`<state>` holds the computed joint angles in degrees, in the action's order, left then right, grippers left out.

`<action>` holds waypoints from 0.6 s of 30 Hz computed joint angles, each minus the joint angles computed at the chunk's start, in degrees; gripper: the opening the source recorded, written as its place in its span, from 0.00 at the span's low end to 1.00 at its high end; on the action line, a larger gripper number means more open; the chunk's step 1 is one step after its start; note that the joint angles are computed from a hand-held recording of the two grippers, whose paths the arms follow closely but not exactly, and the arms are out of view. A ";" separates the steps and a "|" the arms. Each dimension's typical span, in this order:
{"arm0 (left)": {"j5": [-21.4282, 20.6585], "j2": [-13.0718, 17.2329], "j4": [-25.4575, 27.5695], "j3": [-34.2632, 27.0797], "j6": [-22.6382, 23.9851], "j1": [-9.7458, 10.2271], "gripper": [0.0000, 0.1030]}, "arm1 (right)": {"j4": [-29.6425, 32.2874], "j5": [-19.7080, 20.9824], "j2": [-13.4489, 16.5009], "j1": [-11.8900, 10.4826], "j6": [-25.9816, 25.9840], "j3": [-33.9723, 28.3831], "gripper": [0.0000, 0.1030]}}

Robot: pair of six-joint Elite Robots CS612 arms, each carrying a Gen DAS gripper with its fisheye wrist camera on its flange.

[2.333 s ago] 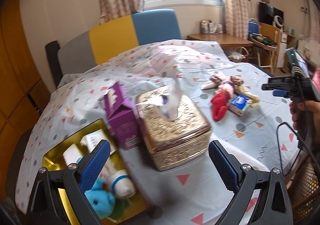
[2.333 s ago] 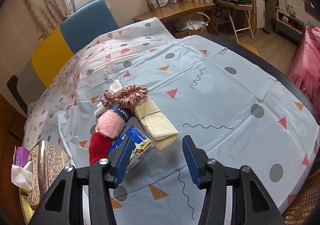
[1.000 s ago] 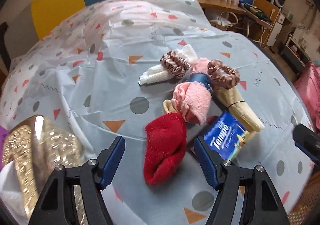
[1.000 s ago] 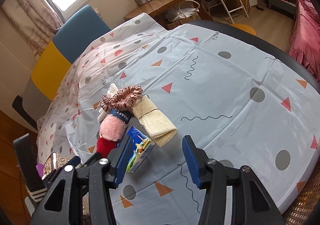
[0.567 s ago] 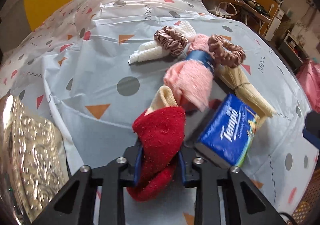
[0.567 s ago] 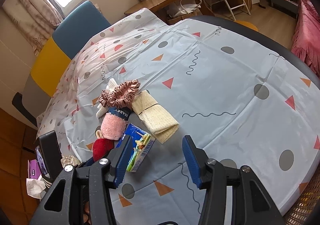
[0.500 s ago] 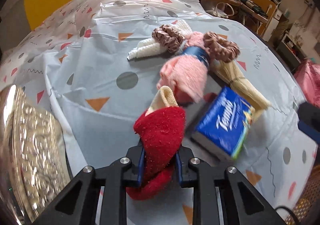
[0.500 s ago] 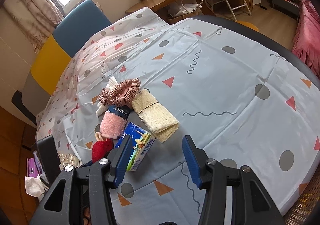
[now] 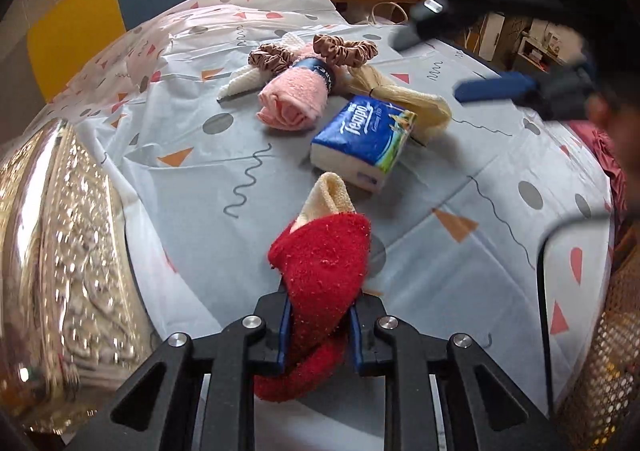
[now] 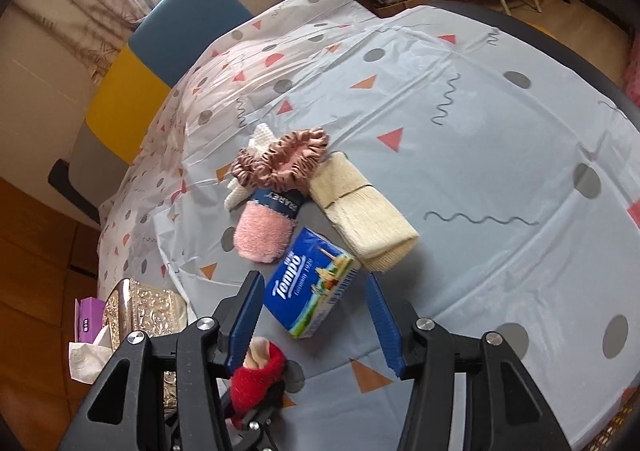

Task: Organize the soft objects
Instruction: 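Lift the red sock with the left tool while the right tool grasps the brown scrunchie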

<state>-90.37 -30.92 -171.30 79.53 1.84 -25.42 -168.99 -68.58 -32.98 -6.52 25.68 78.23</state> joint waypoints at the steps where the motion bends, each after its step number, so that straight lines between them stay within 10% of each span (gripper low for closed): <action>1: -0.09 -0.10 -0.70 0.46 0.01 0.03 0.22 | 0.96 -0.63 0.39 0.24 -0.76 -1.31 0.58; 6: -1.19 -0.04 -2.61 1.21 -0.58 0.32 0.22 | 9.15 -0.10 3.55 0.58 -0.05 -10.29 0.78; 16: -1.97 0.32 -3.24 0.84 -1.28 0.50 0.22 | 25.16 -10.75 9.45 2.76 0.26 -24.35 0.79; 18: -2.25 0.23 -3.36 1.03 -1.61 0.55 0.22 | 25.65 -8.75 9.88 2.56 -1.26 -24.79 0.52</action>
